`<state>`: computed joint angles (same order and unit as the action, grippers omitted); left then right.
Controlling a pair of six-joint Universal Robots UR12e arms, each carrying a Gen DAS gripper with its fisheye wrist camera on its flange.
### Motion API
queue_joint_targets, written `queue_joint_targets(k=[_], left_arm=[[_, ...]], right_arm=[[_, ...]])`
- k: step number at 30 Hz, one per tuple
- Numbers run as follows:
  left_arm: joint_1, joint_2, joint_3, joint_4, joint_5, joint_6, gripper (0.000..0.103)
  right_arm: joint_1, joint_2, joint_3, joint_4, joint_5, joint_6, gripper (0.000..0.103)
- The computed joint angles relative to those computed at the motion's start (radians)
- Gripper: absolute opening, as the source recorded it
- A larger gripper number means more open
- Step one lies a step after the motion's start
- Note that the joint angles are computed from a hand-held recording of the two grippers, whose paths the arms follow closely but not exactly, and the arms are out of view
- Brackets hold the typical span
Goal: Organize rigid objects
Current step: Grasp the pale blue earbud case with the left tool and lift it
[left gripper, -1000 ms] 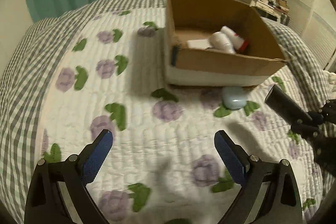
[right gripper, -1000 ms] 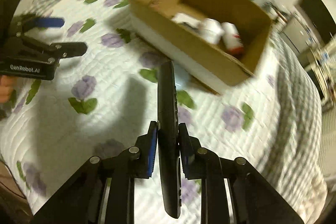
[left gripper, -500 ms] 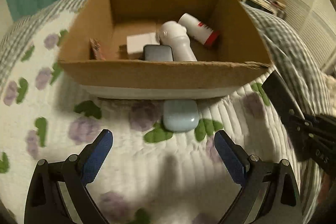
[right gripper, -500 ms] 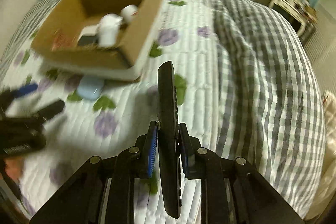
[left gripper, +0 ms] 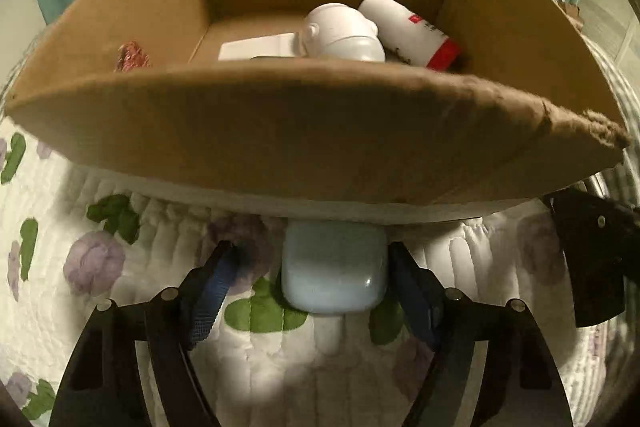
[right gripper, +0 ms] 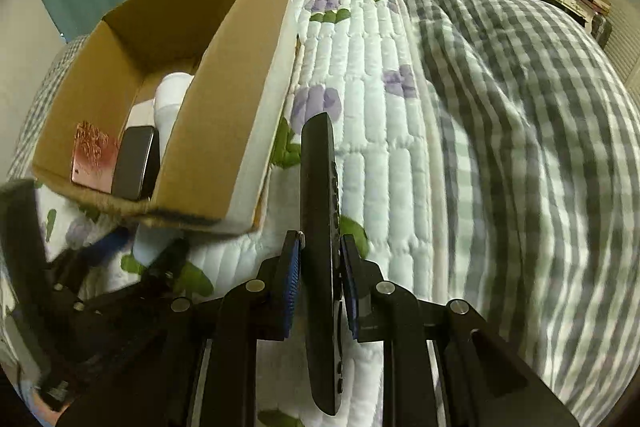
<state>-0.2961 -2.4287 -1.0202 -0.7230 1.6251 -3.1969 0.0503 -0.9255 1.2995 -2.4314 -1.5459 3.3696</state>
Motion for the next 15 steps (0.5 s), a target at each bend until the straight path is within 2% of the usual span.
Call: queue_joint_targets(k=[2,4,11,15], left_arm=[[-0.003,-0.002,0.003,0.003,0.008,0.014,0.067],[0.0,0.003,-0.003,0.004,-0.008,0.02,0.05],[0.014,0.06,-0.06,-0.03,-0.083,0.042,0.05],[0.024,0.113,-0.118,0.002,-0.12,0.042,0.05]], right_arm=[[-0.004,0.008,-0.003,-0.01,0.015,0.0,0.019],[-0.004,0.011,-0.003,-0.017,0.016,-0.003,0.019],[0.003,-0.008,0.022,-0.024,-0.01,-0.022,0.019],[0.009,-0.034,0.037,-0.007,-0.026,0.001,0.019]])
